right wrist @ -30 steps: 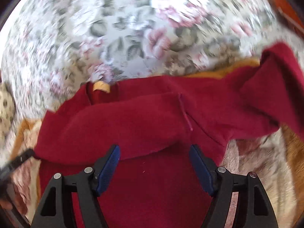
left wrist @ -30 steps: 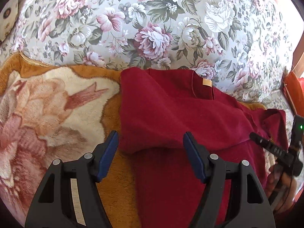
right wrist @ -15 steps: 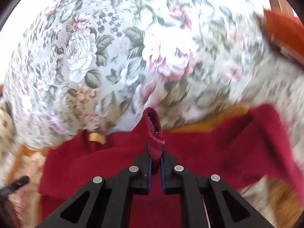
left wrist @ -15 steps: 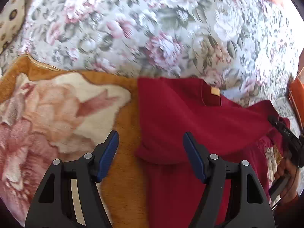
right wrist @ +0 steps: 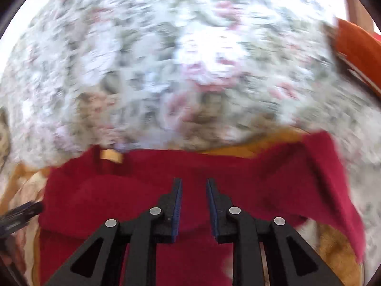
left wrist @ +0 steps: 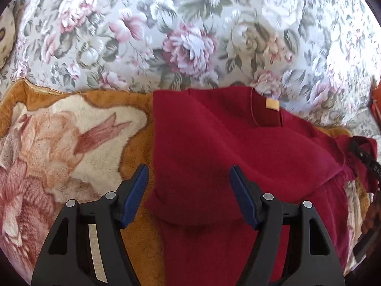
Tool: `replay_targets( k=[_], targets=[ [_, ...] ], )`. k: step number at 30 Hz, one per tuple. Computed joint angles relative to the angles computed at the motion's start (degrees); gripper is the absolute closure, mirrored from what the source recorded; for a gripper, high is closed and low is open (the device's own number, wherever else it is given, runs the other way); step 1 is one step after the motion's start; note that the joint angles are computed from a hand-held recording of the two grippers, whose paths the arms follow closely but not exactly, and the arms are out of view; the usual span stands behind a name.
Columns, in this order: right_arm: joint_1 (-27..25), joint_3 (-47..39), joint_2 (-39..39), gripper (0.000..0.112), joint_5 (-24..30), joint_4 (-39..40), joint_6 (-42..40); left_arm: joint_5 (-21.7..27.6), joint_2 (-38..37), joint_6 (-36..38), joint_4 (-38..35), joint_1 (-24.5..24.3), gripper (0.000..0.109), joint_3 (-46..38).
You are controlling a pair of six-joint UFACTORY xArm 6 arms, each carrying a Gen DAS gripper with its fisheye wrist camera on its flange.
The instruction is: Fold small clothes
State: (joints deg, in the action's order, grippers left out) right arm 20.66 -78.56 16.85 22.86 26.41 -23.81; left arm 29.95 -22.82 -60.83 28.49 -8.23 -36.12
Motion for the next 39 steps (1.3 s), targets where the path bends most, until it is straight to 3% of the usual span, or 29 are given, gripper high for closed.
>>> replay_targets(
  k=[3, 6, 10, 12, 13, 14, 17, 19, 21, 25, 26, 29, 32, 34, 36, 39],
  targets=[
    [0.87, -4.79, 4.74, 0.086, -0.74, -13.6, 6.44, 0.87, 2.22, 1.69, -2.7, -0.48, 0.038, -0.49],
    [0.05, -9.58, 9.33, 0.069, -1.02, -26.35, 15.23, 1.35, 3.01, 0.93, -1.08, -0.94, 0.038, -0.14],
    [-1.48, -16.2, 14.14, 0.068, 6.52, -19.43, 10.22, 1.34, 3.45, -0.97, 1.58, -1.26, 0.035, -0.05],
    [-2.24, -20.16, 17.04, 0.068, 11.62, -11.46, 4.41, 1.06, 4.02, -1.53, 1.84, -1.16, 0.034, -0.28],
    [-2.56, -20.86, 17.54, 0.082, 12.83, -8.45, 2.63, 0.89, 3.99, -1.8, 1.96, -1.09, 0.034, -0.22],
    [-2.79, -20.42, 17.36, 0.105, 12.47, -5.43, 1.0, 0.74, 4.08, -1.91, 2.02, -1.06, 0.034, -0.27],
    [-2.7, -14.64, 13.71, 0.107, 3.08, 1.04, -3.13, 0.22, 4.31, -1.85, 1.65, -0.75, 0.031, -0.26],
    [-2.58, -13.55, 13.2, 0.106, 0.31, -0.56, -1.37, -0.06, 4.55, -1.89, 1.08, -0.6, 0.03, -0.23],
    [-2.47, -14.8, 14.83, 0.106, 0.55, -6.9, 3.83, 0.12, 4.4, -2.52, 1.16, -0.77, 0.029, -0.28],
    [-2.72, -19.92, 18.43, 0.103, 9.23, -14.12, 10.63, 1.11, 4.47, -2.81, 1.51, -1.27, 0.029, -0.81],
    [-2.87, -18.57, 17.32, 0.097, 8.23, -13.8, 10.73, 1.35, 4.21, -2.36, 1.04, -1.34, 0.029, -0.8],
    [-3.04, -11.45, 11.37, 0.095, 3.27, -18.33, 14.1, 1.69, 3.2, -2.95, 0.86, -1.64, 0.029, -0.37],
    [-2.34, -6.13, 6.5, 0.095, 2.1, -11.2, 5.78, 2.68, 3.12, -4.28, 2.11, -2.43, 0.029, -0.41],
    [-1.72, -4.44, 5.23, 0.095, 4.56, -4.53, -1.65, 3.84, 3.2, -5.52, 3.01, -3.09, 0.029, -0.77],
    [-0.65, -2.86, 5.67, 0.094, 6.06, -7.45, -0.11, 4.88, 3.08, -5.24, 2.21, -3.48, 0.029, -1.16],
    [-0.48, 0.06, 4.19, 0.094, 3.31, -10.25, 0.92, 6.98, 1.57, -5.8, 2.02, -4.5, 0.029, -1.26]
  ],
)
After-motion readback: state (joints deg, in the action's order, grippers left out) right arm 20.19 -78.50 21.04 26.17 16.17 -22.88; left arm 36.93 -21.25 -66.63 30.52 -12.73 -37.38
